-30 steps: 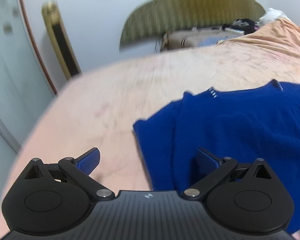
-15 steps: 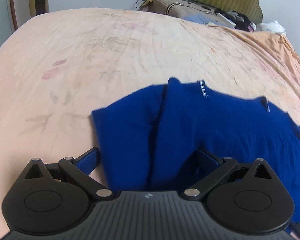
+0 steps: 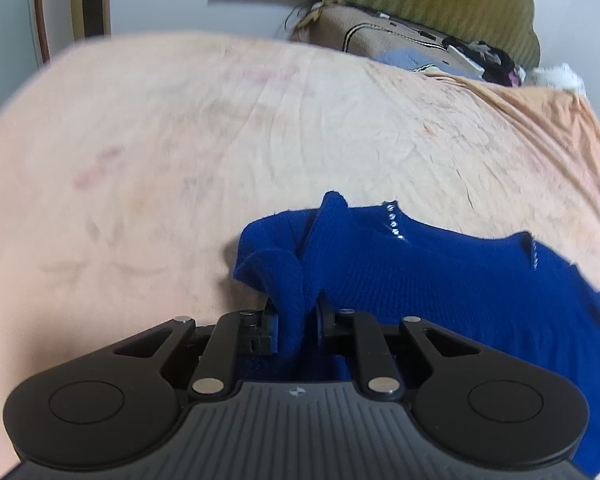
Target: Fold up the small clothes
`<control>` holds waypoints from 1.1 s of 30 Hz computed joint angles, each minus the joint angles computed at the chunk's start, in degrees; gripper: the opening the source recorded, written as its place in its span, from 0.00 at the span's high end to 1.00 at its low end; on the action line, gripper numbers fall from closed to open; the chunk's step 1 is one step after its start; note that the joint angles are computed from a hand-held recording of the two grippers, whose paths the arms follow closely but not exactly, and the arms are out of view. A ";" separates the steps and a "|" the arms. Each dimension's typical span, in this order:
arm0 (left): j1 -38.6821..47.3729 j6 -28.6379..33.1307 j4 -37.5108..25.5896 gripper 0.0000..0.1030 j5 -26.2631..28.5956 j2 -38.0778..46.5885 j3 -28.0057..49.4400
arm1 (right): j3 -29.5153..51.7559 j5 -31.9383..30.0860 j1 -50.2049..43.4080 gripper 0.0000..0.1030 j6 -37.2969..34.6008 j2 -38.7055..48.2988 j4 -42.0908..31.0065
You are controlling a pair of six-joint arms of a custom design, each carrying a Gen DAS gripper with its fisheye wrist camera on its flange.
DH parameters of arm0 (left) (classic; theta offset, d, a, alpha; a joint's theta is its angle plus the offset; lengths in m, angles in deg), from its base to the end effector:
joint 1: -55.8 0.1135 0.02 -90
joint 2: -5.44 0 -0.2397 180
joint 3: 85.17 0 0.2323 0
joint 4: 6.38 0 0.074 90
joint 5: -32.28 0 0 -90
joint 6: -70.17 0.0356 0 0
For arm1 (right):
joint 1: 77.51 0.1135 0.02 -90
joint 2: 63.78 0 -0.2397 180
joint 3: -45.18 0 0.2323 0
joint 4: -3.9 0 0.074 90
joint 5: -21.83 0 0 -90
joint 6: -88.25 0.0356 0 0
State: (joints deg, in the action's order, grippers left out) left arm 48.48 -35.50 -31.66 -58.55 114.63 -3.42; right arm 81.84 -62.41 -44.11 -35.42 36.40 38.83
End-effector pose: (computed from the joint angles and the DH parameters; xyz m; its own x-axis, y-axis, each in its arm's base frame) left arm 0.3684 -0.0468 0.1456 -0.7919 -0.1706 -0.5863 -0.0989 0.9833 -0.1525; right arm 0.2207 0.1413 0.0891 -0.0696 -0.7066 -0.7041 -0.6161 0.5856 -0.5268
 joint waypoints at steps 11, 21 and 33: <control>-13.64 -1.52 -13.62 0.86 -18.45 -5.35 10.07 | -10.57 -9.42 -12.12 0.96 2.74 -21.52 -2.44; -24.23 -5.50 -25.46 0.86 -24.79 6.05 31.62 | -14.75 -27.45 -36.24 0.96 4.20 -33.77 -11.11; -32.74 -6.06 -40.91 0.86 -28.76 28.47 64.50 | -9.86 -43.74 -57.76 0.96 3.53 -23.01 -11.86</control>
